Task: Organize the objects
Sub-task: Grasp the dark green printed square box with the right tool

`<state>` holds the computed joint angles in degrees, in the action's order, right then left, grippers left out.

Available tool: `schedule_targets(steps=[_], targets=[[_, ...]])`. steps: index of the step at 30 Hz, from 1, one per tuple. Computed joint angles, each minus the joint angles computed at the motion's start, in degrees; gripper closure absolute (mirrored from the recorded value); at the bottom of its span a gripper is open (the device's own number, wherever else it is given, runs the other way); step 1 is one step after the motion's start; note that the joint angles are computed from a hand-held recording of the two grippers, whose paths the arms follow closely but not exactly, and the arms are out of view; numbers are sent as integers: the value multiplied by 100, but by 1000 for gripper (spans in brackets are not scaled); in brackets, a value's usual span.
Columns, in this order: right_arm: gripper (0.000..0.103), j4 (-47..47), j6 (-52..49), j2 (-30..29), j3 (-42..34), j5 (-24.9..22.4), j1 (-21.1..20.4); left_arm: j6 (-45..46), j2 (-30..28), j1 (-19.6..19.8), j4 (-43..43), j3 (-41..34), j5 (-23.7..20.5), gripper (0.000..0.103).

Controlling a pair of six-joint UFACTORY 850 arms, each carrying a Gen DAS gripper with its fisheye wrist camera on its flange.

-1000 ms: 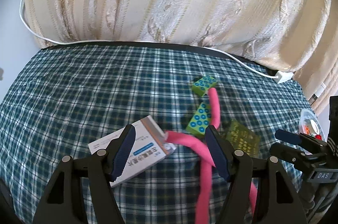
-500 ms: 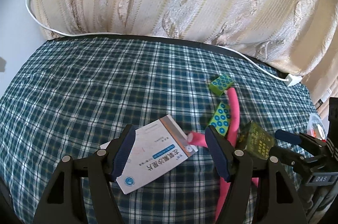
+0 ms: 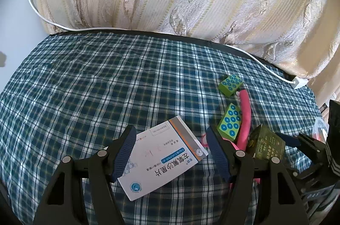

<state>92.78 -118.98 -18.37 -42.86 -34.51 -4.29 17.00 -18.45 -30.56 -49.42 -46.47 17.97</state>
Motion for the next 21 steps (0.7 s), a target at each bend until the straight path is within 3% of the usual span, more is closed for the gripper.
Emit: schedule_targets(steps=[6, 9, 11, 21], targets=[[13, 470, -505, 102, 111, 313, 120, 57, -52, 1, -30, -57, -18, 33], [22, 409, -361, 83, 89, 299, 72, 199, -92, -27, -128, -119, -32, 33], [22, 467, -304, 76, 76, 358, 50, 313, -117, -52, -212, -163, -37, 33], [24, 1111, -653, 297, 302, 660, -168, 1332, -359, -229, -979, -546, -79, 33]])
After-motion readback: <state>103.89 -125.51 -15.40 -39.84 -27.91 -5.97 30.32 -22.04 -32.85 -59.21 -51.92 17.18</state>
